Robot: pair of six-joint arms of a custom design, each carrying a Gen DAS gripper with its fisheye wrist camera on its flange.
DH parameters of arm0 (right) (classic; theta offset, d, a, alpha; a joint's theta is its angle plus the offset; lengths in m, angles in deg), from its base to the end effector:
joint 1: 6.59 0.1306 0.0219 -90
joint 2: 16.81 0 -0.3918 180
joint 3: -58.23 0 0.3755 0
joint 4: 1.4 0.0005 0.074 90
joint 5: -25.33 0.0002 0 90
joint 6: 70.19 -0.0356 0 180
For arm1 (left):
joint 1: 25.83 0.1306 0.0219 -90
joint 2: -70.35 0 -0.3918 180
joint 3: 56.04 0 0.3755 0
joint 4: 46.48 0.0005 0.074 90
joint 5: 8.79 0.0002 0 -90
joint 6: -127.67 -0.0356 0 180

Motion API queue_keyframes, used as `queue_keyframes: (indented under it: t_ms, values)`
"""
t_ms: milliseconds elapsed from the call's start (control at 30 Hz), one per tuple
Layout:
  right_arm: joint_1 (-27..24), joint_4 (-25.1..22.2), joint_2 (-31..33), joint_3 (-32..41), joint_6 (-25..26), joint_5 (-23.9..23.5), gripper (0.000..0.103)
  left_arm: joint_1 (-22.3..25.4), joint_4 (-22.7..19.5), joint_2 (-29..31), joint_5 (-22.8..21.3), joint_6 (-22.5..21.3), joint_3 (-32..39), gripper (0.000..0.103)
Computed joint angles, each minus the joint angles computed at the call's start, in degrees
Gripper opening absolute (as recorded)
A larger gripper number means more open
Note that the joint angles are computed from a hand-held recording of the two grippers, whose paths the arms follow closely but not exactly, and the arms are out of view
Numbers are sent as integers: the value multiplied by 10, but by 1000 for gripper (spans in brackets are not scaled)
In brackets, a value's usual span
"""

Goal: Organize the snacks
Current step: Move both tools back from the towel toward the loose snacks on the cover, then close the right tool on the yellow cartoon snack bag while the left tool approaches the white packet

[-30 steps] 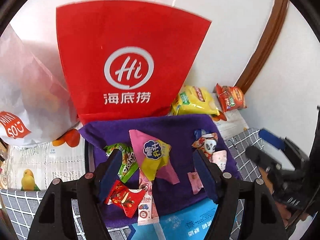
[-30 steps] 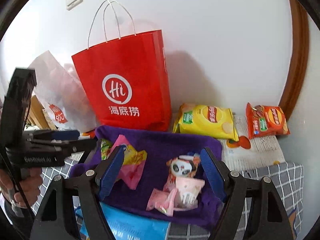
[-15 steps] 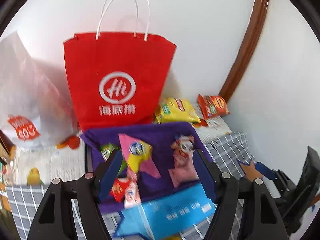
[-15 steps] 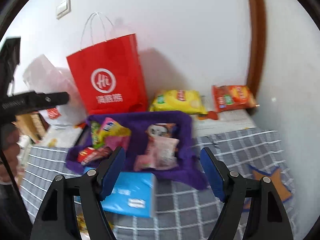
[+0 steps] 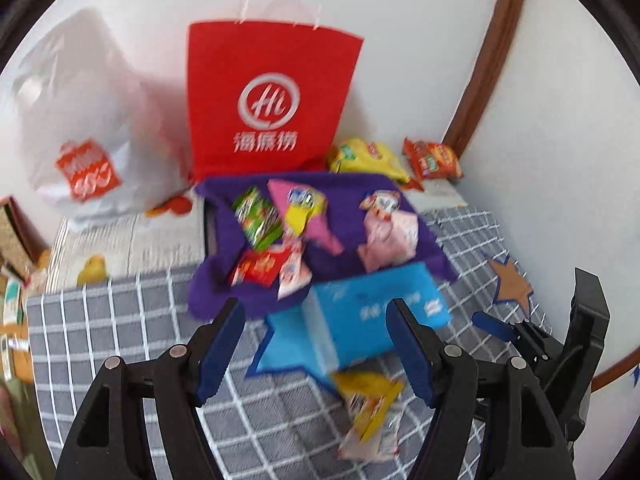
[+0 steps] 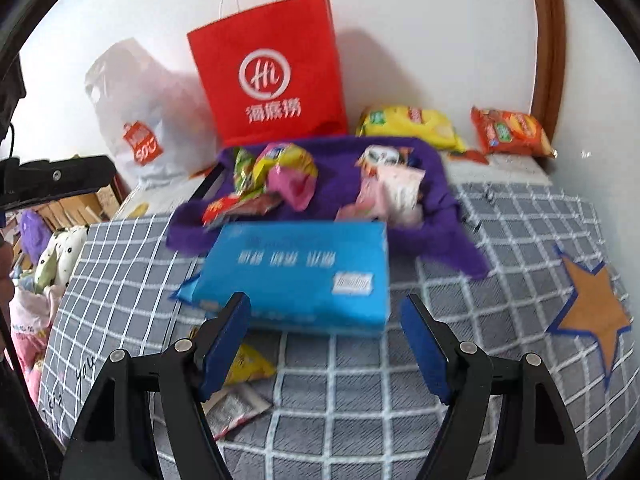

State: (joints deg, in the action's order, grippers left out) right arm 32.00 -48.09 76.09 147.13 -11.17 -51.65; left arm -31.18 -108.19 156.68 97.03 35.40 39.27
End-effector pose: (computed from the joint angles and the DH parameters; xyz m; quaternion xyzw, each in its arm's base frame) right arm 0.3844 0.2959 0.4115 -0.0240 0.9361 0.1030 0.3354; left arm 0.4303 -0.0505 0.4939 0.1062 0.9336 -0.1389 0.3129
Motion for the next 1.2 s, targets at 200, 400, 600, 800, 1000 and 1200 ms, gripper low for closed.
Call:
queue_keyframes:
  t_ms: [200,400,600,800,1000,1200]
  values:
    - [11,14,-5,-25,-24,-25,77,24,-3,-16,2,5,-44,71]
    - [20,55,-10,-37,-45,-83,77,35,-6,-22,13,6,-60,71]
    - [45,45,28,5,-22,-73,77,43,-5,-29,17,7,-69,71]
    - [56,-2,82,50,-10,-50,77,50,-9,-34,12,0,-77,71]
    - [53,6,84,37,-22,-63,59,56,-6,-37,16,-2,-89,71]
    - [50,20,33,4,-10,-49,46,50,0,-35,18,-6,-101,71]
